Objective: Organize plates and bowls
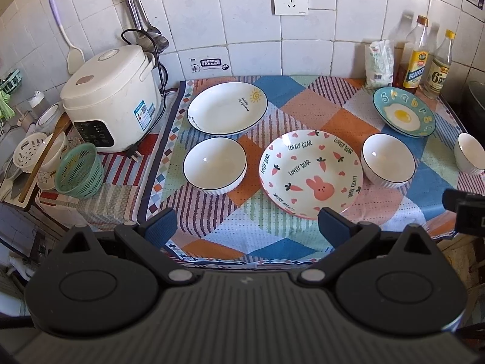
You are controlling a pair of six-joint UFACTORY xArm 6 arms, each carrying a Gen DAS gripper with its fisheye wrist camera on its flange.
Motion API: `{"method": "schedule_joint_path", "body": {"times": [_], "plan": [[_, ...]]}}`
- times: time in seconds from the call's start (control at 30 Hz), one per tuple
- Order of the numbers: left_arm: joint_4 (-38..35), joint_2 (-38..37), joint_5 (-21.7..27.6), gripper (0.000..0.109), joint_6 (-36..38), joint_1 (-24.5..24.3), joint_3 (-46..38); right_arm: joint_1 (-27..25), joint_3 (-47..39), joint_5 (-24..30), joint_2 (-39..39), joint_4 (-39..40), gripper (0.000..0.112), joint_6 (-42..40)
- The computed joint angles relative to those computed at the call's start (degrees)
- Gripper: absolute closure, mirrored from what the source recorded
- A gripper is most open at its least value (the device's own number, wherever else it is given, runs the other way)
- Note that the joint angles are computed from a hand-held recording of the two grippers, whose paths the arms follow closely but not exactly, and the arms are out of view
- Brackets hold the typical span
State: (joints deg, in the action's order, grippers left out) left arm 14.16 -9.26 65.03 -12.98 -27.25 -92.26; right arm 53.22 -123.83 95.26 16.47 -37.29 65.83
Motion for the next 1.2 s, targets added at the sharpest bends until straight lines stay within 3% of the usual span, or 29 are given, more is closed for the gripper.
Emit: {"method": "schedule_joint_path", "body": {"times": [0.53,0.67,0.77,0.9,1.0,1.07,1.2], "plan": [[-2.3,1.6,1.4,0.008,2.9,1.8,-1.8,-1.2,-2.6,0.0,2.2,1.1,0.009,-1.8],[-8.0,3.5,3.1,0.008,4.7,3.8,-4.9,-1.6,-3.3,-0.8,2.9,0.8,0.009,-2.6],[-7.1,4.2,0.7,0.008,6.1,4.1,-5.2,-1.5,3.3,-6.9,-0.6,-3.3,0.009,0.8],[-4.7,4.1,-7.6,0.008,6.8,5.1,-4.0,-3.5,7.9,-15.1,-2.1,-6.6,0.009,1.3],[-6.4,7.8,-11.1,0.008,9.0,6.6,-7.6,-6.8,12.5,-24.9,-3.8,-6.7,0.009,2.8],[-7.2,11.7,-12.1,0.008,9.2,7.6,-11.5,-9.7,13.1,-30.7,-3.1,-5.6,0.009,2.5],[-8.9,20.1,-14.8,0.008,11.4,9.9,-19.2,-15.5,6.2,-38.6,4.4,3.9,0.010,-6.1]]}}
